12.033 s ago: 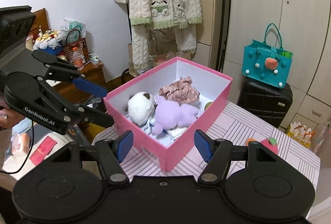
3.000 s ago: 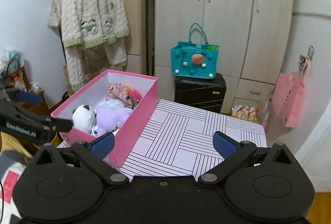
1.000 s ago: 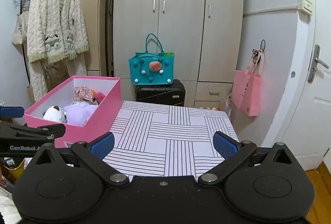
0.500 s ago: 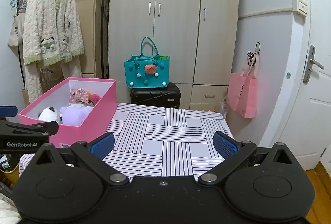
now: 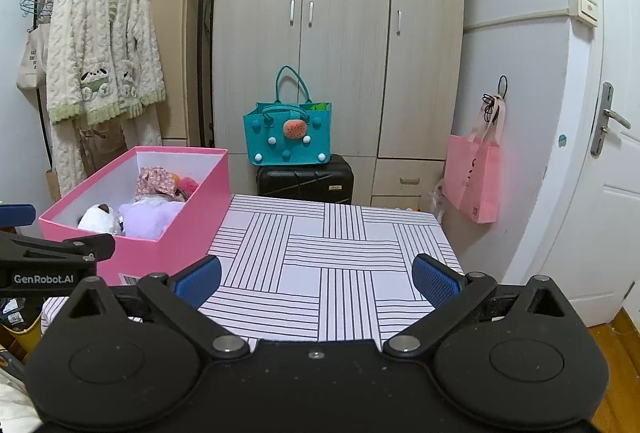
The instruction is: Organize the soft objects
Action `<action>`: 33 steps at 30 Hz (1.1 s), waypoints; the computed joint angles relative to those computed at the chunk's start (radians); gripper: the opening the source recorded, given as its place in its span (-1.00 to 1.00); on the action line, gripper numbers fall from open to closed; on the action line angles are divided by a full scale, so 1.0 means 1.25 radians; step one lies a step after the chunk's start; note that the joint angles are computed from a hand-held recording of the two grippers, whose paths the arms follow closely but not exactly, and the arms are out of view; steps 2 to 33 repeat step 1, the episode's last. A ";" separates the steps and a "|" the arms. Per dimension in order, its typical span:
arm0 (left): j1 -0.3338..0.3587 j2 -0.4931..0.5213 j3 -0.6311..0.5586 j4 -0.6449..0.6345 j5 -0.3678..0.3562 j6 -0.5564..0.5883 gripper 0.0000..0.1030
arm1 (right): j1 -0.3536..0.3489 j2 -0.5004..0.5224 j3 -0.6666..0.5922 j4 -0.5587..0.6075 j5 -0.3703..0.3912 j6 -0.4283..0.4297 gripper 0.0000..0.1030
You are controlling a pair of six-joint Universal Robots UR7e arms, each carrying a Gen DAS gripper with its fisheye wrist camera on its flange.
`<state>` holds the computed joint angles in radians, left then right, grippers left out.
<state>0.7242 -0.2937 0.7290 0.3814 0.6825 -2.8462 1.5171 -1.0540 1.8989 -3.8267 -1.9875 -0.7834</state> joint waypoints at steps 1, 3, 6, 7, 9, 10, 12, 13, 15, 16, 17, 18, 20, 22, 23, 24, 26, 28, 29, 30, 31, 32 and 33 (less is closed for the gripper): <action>0.000 0.000 0.000 0.000 0.001 0.000 1.00 | 0.000 -0.001 0.000 0.001 0.001 0.000 1.00; 0.000 0.000 0.000 0.000 0.001 0.000 1.00 | 0.000 -0.001 0.000 0.001 0.001 0.000 1.00; 0.000 0.000 0.000 0.000 0.001 0.000 1.00 | 0.000 -0.001 0.000 0.001 0.001 0.000 1.00; 0.000 0.000 0.000 0.000 0.001 0.000 1.00 | 0.000 -0.001 0.000 0.001 0.001 0.000 1.00; 0.000 0.000 0.000 0.000 0.001 0.000 1.00 | 0.000 -0.001 0.000 0.001 0.001 0.000 1.00; 0.000 0.000 0.000 0.000 0.001 0.000 1.00 | 0.000 -0.001 0.000 0.001 0.001 0.000 1.00; 0.000 0.000 0.000 0.000 0.001 0.000 1.00 | 0.000 -0.001 0.000 0.001 0.001 0.000 1.00; 0.000 0.000 0.000 0.000 0.001 0.000 1.00 | 0.000 -0.001 0.000 0.001 0.001 0.000 1.00; 0.000 0.000 0.000 0.000 0.001 0.000 1.00 | 0.000 -0.001 0.000 0.001 0.001 0.000 1.00; 0.000 0.000 0.000 0.000 0.001 0.000 1.00 | 0.000 -0.001 0.000 0.001 0.001 0.000 1.00; 0.000 0.000 0.000 0.000 0.001 0.000 1.00 | 0.000 -0.001 0.000 0.001 0.001 0.000 1.00; 0.000 0.000 0.000 0.000 0.001 0.000 1.00 | 0.000 -0.001 0.000 0.001 0.001 0.000 1.00; 0.000 0.000 0.000 0.000 0.001 0.000 1.00 | 0.000 -0.001 0.000 0.001 0.001 0.000 1.00; 0.000 0.000 0.000 0.000 0.001 0.000 1.00 | 0.000 -0.001 0.000 0.001 0.001 0.000 1.00; 0.000 0.000 0.000 0.000 0.001 0.000 1.00 | 0.000 -0.001 0.000 0.001 0.001 0.000 1.00; 0.000 0.000 0.000 0.000 0.001 0.000 1.00 | 0.000 -0.001 0.000 0.001 0.001 0.000 1.00; 0.000 0.000 0.000 0.000 0.001 0.000 1.00 | 0.000 -0.001 0.000 0.001 0.001 0.000 1.00; 0.000 0.000 0.000 0.000 0.001 0.000 1.00 | 0.000 -0.001 0.000 0.001 0.001 0.000 1.00; 0.000 0.000 0.000 0.000 0.001 0.000 1.00 | 0.000 -0.001 0.000 0.001 0.001 0.000 1.00; 0.000 0.000 0.000 0.000 0.001 0.000 1.00 | 0.000 -0.001 0.000 0.001 0.001 0.000 1.00; 0.000 0.000 0.000 0.000 0.001 0.000 1.00 | 0.000 -0.001 0.000 0.001 0.001 0.000 1.00; 0.000 0.000 0.000 0.000 0.001 0.000 1.00 | 0.000 -0.001 0.000 0.001 0.001 0.000 1.00; 0.000 0.000 0.000 0.000 0.001 0.000 1.00 | 0.000 -0.001 0.000 0.001 0.001 0.000 1.00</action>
